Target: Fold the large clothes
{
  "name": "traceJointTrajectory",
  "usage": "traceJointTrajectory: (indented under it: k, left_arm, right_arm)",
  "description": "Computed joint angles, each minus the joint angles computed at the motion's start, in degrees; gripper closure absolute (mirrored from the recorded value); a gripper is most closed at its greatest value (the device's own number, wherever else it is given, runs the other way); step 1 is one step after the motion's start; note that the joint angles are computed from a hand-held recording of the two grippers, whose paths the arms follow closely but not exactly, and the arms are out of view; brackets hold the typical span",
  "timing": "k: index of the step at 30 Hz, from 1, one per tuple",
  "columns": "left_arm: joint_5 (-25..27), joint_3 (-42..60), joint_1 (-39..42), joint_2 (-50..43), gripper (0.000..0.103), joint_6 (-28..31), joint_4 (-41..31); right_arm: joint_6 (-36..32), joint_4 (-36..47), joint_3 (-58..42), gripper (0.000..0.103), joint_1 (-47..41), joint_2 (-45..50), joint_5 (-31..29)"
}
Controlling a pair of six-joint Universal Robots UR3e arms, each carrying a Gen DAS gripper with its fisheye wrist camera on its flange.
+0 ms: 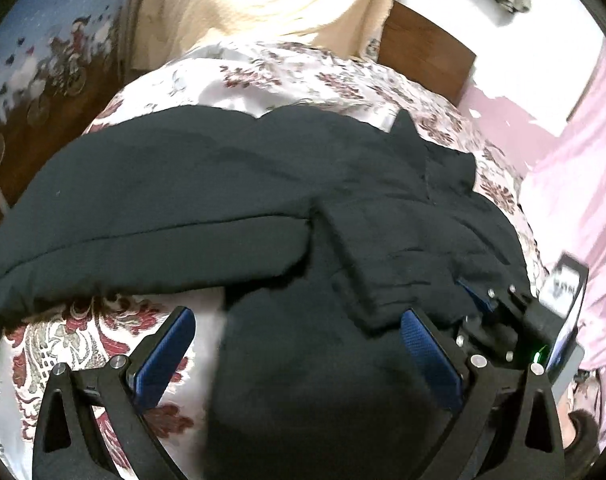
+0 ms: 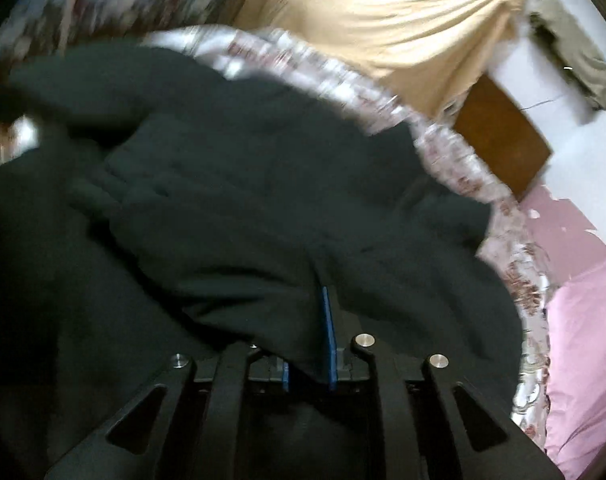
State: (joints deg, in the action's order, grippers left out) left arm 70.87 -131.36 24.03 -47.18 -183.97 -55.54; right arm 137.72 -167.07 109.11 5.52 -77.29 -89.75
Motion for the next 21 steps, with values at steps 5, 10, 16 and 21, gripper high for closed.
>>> traceJointTrajectory:
  k: [5,10,16,21]
  left_arm:
    - [2.1,-1.8,-2.2,-3.6,0.000,-3.5,7.7]
    - [18.5,5.3,-19.9,-22.0,0.000,-13.9,21.8]
    - [35.8,18.4,-33.6,-40.9,0.000,-18.3,19.0]
    - [39.5,21.7,-35.8,-46.2,0.000,-19.4,16.5]
  right_arm:
    - [-3.7,13.6,4.2,0.038,-6.5,-11.8,13.1]
    - [-8.8,35.4,5.5,0.023,-24.6,-26.6,30.2]
    - [4.6,30.2,5.2,0.026,-43.0,-21.3,34.5]
    - [9.4,37.6,1.7,0.061,-52.8,-10.3,40.2]
